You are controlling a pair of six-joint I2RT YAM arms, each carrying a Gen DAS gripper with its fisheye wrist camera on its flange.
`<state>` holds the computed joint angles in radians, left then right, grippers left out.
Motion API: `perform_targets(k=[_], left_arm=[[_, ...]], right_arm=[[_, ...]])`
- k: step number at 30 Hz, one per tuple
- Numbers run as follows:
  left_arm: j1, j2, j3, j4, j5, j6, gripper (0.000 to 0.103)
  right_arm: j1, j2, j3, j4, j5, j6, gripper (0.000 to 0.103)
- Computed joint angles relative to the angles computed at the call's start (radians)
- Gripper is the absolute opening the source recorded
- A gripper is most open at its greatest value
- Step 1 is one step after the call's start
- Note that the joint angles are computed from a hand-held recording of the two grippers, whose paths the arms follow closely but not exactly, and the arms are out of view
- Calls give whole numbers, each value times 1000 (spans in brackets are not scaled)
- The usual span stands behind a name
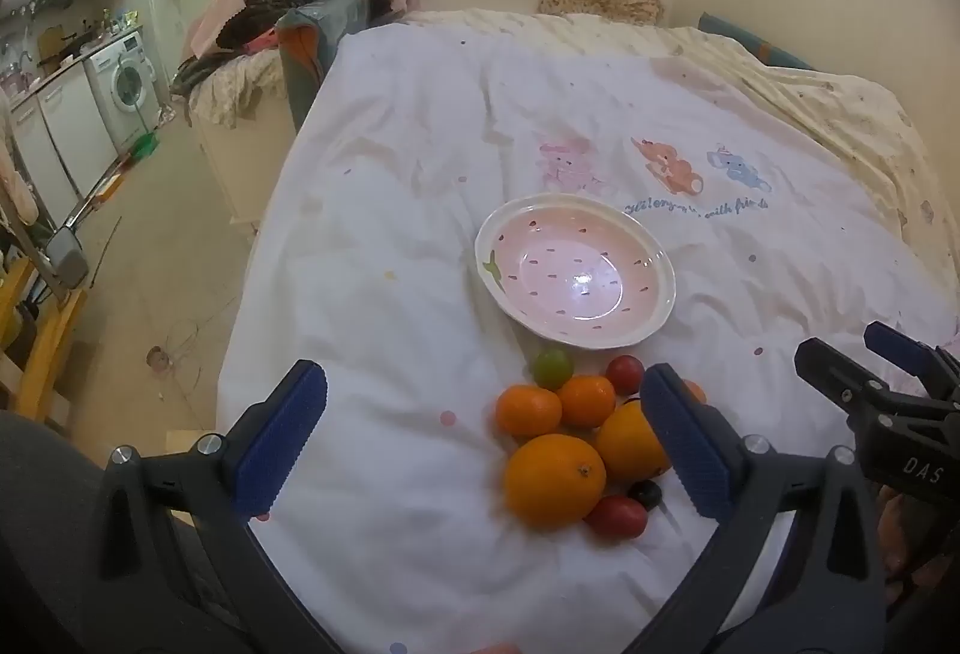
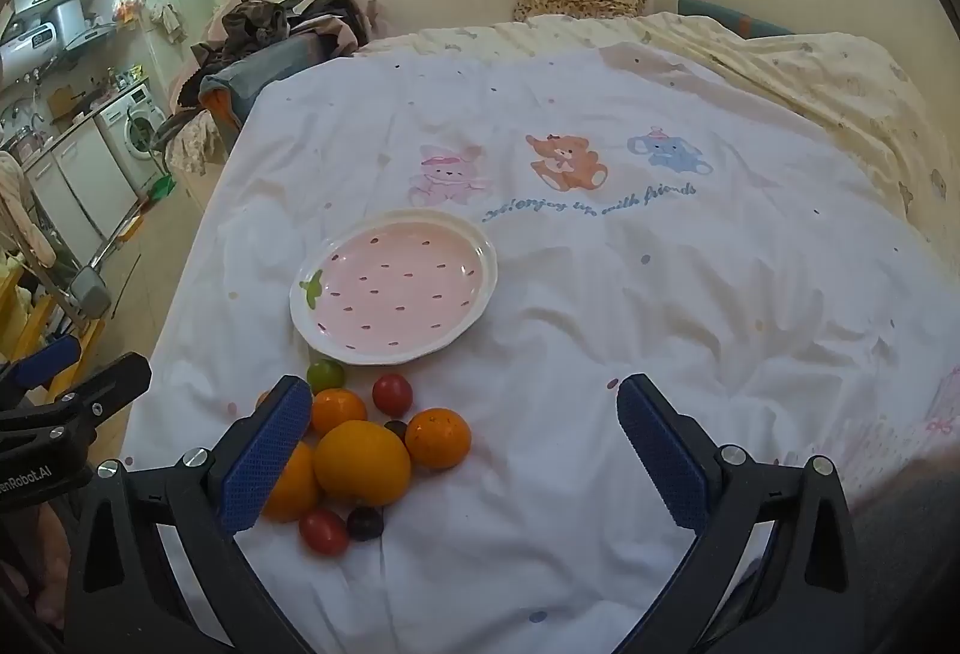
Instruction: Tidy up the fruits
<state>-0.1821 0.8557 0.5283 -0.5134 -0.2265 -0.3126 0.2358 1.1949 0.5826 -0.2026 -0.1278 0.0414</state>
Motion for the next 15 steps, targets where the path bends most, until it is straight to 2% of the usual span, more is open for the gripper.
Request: perform_targets(k=[15], left_arm=[[-9,-9,28,-35,-21,-3,103]], right_arm=[[2,-5,-2,-4,4,2,103]])
